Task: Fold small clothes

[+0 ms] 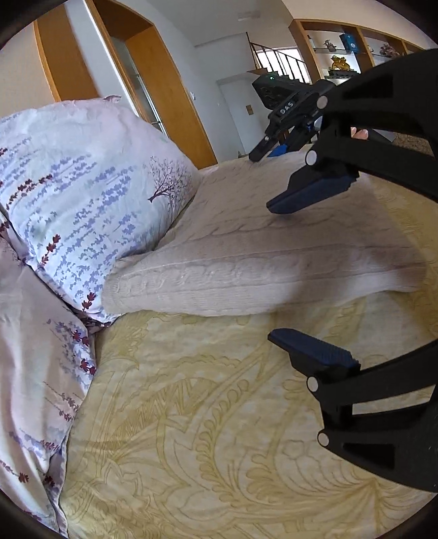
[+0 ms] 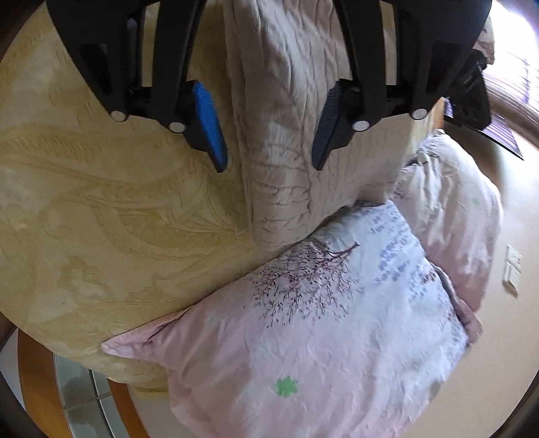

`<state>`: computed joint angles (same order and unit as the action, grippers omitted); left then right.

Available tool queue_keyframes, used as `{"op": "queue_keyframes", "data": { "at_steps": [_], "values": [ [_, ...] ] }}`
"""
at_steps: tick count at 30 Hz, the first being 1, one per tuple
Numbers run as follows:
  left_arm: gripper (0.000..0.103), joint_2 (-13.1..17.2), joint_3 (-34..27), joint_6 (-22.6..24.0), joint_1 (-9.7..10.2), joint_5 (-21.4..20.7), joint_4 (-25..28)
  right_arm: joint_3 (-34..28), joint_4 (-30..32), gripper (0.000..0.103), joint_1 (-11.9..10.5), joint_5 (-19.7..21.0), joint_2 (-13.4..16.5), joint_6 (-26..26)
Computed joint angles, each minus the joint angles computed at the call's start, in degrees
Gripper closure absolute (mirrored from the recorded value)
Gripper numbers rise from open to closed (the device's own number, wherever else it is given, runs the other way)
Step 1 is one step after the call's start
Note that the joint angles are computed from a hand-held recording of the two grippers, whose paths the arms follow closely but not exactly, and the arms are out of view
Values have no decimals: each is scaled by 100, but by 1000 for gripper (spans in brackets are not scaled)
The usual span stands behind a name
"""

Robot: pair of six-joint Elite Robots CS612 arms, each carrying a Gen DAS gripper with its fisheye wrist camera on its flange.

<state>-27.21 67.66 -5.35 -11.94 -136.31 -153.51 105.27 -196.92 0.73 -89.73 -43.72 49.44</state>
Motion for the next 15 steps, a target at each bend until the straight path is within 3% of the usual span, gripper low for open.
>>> {"op": "queue_keyframes", "data": {
  "at_steps": [2,5,8,15],
  "values": [
    [32,15,-19,-13,-11,11,-1,-42,-58,92,42,-124,21,-244],
    [32,17,-25,9,-26,16,-49,-53,-339,94,219,-858,-35,-843],
    [31,10,-16,51,-53,88,-147,-17,-436,94,261,-1329,-93,-928],
    [31,45,-52,105,-99,80,-75,-150,629,94,124,-1114,19,-589]
  ]
}}
